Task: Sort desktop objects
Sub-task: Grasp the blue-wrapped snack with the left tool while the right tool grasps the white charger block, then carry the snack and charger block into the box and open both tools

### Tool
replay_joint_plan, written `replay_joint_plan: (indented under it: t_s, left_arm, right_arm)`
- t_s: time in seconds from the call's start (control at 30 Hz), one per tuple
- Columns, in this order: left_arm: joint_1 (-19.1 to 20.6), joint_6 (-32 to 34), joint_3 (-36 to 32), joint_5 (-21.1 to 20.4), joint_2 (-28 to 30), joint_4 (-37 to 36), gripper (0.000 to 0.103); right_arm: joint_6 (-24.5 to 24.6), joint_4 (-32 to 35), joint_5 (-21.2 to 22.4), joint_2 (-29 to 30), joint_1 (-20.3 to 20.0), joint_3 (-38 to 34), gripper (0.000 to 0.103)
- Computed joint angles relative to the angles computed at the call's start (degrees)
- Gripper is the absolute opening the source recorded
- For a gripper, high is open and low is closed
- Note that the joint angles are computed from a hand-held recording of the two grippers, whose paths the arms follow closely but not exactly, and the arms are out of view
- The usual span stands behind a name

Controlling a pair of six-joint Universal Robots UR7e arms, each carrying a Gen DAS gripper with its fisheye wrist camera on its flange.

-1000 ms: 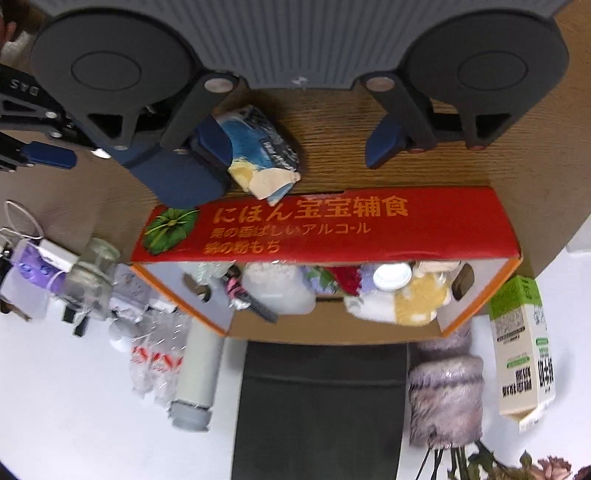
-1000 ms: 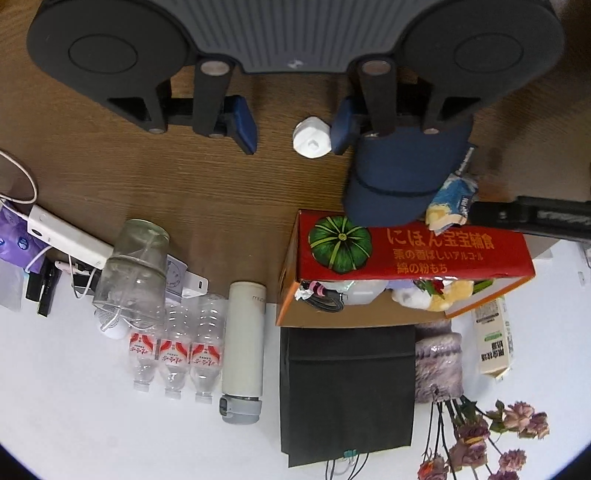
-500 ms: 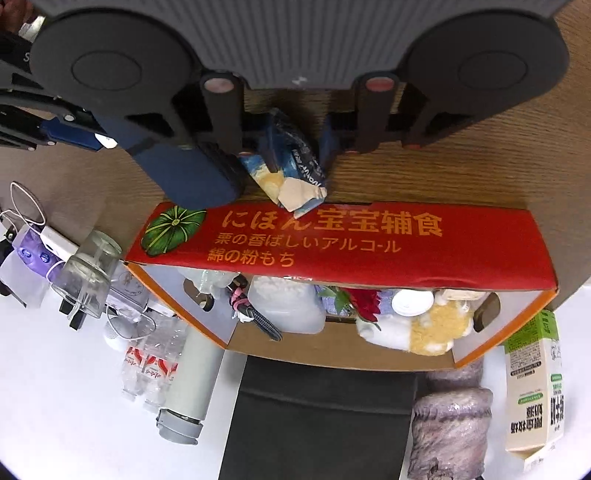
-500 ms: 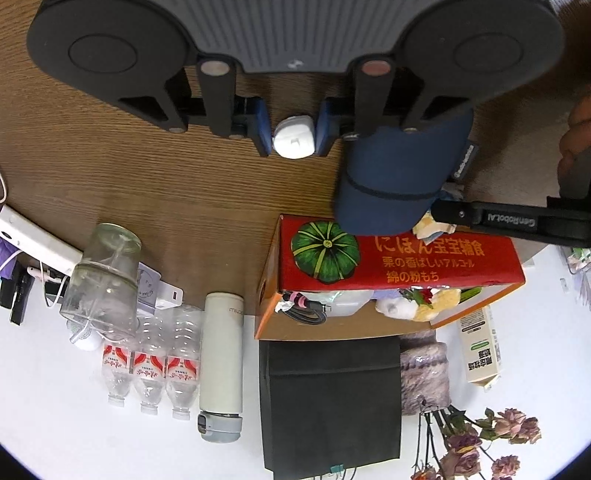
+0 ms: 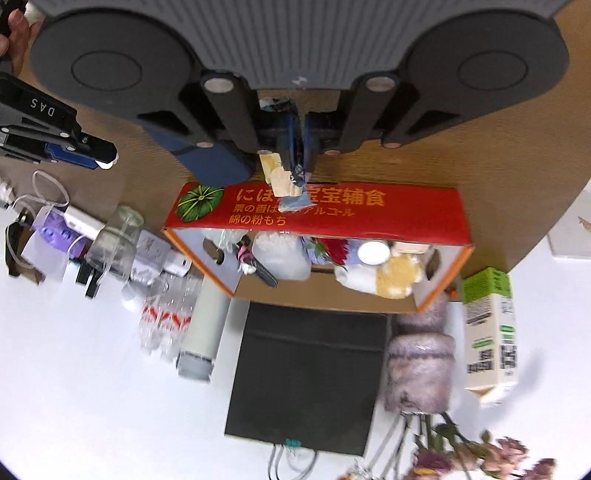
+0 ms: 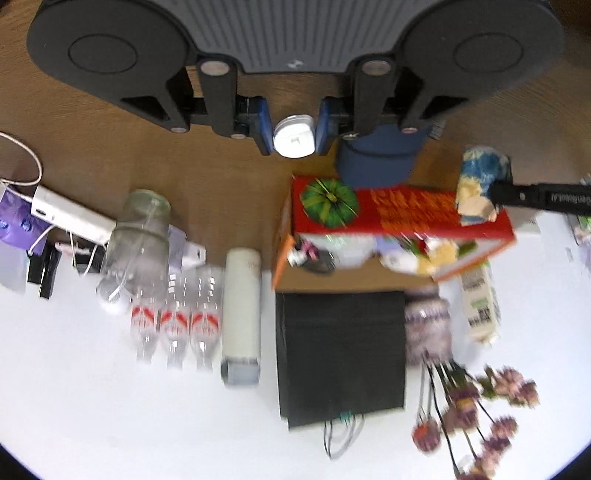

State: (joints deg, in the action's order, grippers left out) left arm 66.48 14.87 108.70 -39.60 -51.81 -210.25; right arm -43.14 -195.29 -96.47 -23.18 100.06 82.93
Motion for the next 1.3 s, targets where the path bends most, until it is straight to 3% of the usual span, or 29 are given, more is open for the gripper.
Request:
replay_joint_plan:
  t_s: [0.3, 0.53, 0.77, 1.07, 1.3]
  left_arm:
    - [-6.86, -1.31, 13.15, 6.13, -3.49, -11.77, 0.006]
    - [-12.17, -6.56, 20.93, 11.63, -5.01, -13.93, 0.006]
    - [-15.99, -2.75, 23.5, 13.63, -5.1, -19.73, 0.006]
    - [-16.12, -1.14, 22.82, 13.97, -5.11, -20.36, 0.006]
    - [-11.6, 7.15, 16.28, 8.87, -5.32, -19.96, 0.006]
  right_arm:
    - [1.05, -7.94, 4.42, -6.19, 1.29, 14.61, 0.024]
    - [-1.27, -13.58, 5.59, -9.13, 2.85, 23.35, 0.024]
    - [-1.95, -18.71, 8.08, -12.09, 2.72, 28.98, 0.024]
    - [-1.27, -20.18, 7.81, -12.64, 2.73, 29.22, 0.024]
    - [-1.05, -17.04, 7.27, -11.33, 2.87, 24.14, 0.024]
